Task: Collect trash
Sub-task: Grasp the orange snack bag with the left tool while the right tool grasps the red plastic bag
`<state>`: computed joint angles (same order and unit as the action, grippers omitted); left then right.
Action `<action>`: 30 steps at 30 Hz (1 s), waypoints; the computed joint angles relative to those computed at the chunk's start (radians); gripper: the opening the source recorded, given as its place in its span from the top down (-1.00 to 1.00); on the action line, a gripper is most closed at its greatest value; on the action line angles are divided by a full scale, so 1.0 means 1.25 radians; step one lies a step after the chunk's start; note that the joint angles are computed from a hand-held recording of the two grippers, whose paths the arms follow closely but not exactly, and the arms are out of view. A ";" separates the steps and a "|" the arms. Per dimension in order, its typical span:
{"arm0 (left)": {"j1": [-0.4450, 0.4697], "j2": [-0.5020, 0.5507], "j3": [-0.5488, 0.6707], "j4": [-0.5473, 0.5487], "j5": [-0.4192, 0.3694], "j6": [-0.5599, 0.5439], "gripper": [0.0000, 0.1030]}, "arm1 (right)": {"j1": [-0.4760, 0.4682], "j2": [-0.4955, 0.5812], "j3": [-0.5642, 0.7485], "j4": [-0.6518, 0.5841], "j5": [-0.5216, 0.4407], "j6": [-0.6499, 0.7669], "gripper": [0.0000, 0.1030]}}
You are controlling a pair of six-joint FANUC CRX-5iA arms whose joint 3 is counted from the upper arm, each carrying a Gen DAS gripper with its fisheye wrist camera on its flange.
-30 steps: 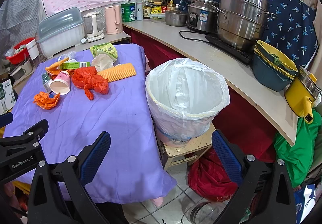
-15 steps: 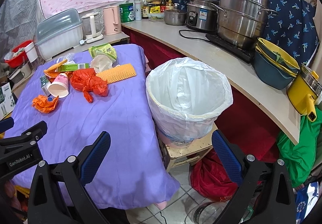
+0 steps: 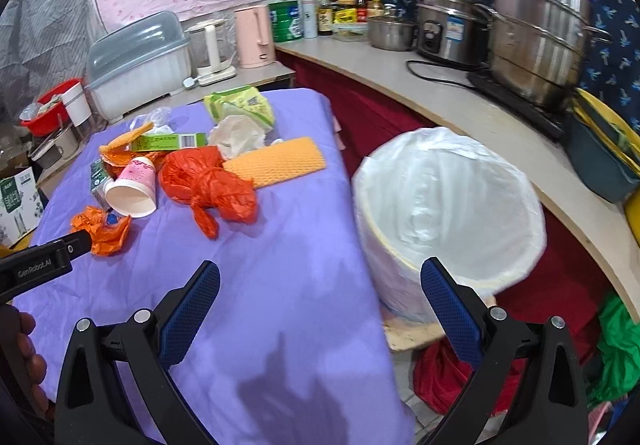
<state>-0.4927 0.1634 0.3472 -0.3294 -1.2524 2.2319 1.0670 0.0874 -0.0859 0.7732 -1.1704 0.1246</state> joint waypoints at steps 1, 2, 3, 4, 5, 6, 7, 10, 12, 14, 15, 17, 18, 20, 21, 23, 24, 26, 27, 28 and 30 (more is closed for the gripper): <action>0.023 0.003 -0.007 0.016 0.009 0.005 -0.87 | -0.013 0.015 0.012 -0.006 0.024 0.014 -0.87; 0.039 0.009 -0.009 0.021 0.012 0.014 -0.87 | -0.021 0.025 0.020 -0.009 0.040 0.021 -0.87; 0.054 0.012 -0.013 0.026 0.019 0.023 -0.86 | -0.035 0.045 0.038 -0.014 0.061 0.035 -0.87; 0.066 0.014 -0.017 0.029 0.023 0.028 -0.86 | -0.043 0.059 0.049 -0.014 0.079 0.044 -0.87; 0.077 0.018 -0.019 0.035 0.026 0.033 -0.86 | -0.056 0.080 0.066 -0.015 0.103 0.057 -0.87; 0.095 0.024 -0.022 0.048 0.033 0.032 -0.86 | -0.063 0.093 0.078 -0.021 0.113 0.068 -0.87; 0.107 0.029 -0.024 0.059 0.038 0.031 -0.86 | -0.072 0.110 0.094 -0.027 0.128 0.083 -0.87; 0.142 0.039 -0.037 0.091 0.059 0.035 -0.86 | -0.096 0.164 0.144 -0.044 0.169 0.126 -0.87; 0.162 0.050 -0.043 0.113 0.072 0.032 -0.86 | -0.109 0.197 0.172 -0.051 0.190 0.148 -0.87; 0.177 0.060 -0.047 0.135 0.080 0.025 -0.86 | -0.122 0.226 0.204 -0.071 0.207 0.180 -0.86; 0.183 0.063 -0.052 0.146 0.087 0.022 -0.86 | -0.126 0.234 0.211 -0.078 0.214 0.189 -0.85; 0.194 0.070 -0.059 0.162 0.096 0.021 -0.86 | -0.135 0.252 0.230 -0.096 0.230 0.213 -0.85; 0.200 0.073 -0.066 0.174 0.103 0.015 -0.86 | -0.138 0.263 0.242 -0.105 0.234 0.228 -0.85; 0.205 0.078 -0.073 0.190 0.108 0.004 -0.86 | -0.143 0.281 0.262 -0.121 0.232 0.254 -0.79; 0.207 0.079 -0.077 0.195 0.109 0.000 -0.84 | -0.145 0.290 0.273 -0.132 0.233 0.271 -0.77; 0.206 0.078 -0.082 0.191 0.117 -0.004 -0.75 | -0.149 0.303 0.289 -0.154 0.232 0.297 -0.68; 0.202 0.077 -0.081 0.184 0.117 -0.005 -0.68 | -0.150 0.307 0.295 -0.163 0.232 0.307 -0.65; 0.199 0.073 -0.085 0.181 0.122 -0.016 -0.46 | -0.152 0.314 0.308 -0.188 0.230 0.330 -0.50; 0.197 0.072 -0.086 0.179 0.122 -0.019 -0.31 | -0.154 0.317 0.313 -0.206 0.233 0.343 -0.44; 0.195 0.069 -0.088 0.178 0.123 -0.024 -0.18 | -0.155 0.316 0.316 -0.225 0.239 0.355 -0.34; 0.195 0.059 -0.099 0.184 0.128 -0.034 0.10 | -0.152 0.312 0.311 -0.232 0.250 0.360 -0.18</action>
